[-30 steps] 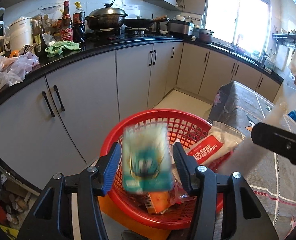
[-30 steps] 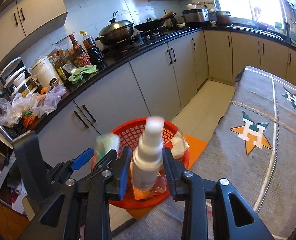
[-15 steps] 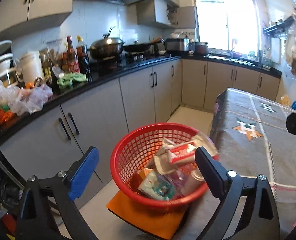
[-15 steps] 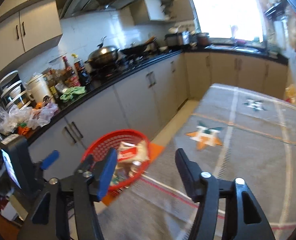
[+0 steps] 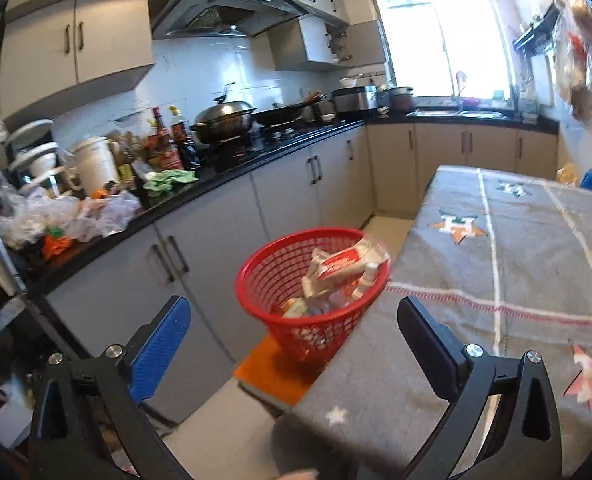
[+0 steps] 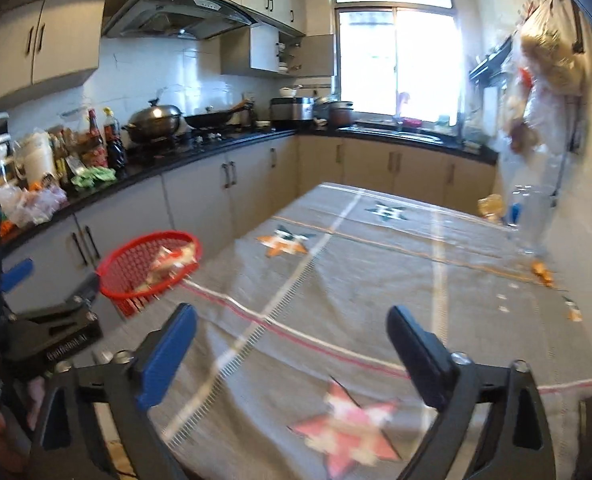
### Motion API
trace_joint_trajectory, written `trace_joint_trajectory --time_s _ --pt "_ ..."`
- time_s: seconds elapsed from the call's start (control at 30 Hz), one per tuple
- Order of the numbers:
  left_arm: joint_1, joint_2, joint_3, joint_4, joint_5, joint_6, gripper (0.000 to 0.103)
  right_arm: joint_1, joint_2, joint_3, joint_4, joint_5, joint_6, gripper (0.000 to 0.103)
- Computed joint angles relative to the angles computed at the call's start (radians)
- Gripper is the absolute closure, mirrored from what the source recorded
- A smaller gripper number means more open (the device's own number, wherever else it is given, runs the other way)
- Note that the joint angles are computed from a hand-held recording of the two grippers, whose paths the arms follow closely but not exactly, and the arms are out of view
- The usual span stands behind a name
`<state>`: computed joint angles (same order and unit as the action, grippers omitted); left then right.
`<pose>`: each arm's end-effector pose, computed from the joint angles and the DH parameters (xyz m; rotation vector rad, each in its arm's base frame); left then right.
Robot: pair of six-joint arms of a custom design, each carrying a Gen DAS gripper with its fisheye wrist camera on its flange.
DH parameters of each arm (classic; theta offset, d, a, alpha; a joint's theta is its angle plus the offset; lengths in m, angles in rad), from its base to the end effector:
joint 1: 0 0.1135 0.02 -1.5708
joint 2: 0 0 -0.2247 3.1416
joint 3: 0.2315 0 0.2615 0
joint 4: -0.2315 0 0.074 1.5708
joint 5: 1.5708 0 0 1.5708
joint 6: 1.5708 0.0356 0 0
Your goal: Collect trash
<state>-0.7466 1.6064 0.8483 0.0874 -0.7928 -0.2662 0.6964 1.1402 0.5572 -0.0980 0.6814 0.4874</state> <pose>0.2606 -0.2066 0.1451 0.0827 2.0304 0.2623 0.2067 0.1436 0.1637 0.1310 2.0781 -0.0579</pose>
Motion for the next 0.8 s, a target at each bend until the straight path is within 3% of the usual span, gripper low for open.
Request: trace_joint_trajectory --time_s 0.27,0.8 --pt "-0.076 0.031 -0.009 0.004 -0.058 0.000 0.000 0.102 -0.100 -0.072 -0.157 0.140 0.120 0.000" --pt "-0.052 0.057 -0.008 -0.004 -0.012 0.002 0.000 0.086 -0.004 -0.041 -0.141 0.106 0.138 0.000"
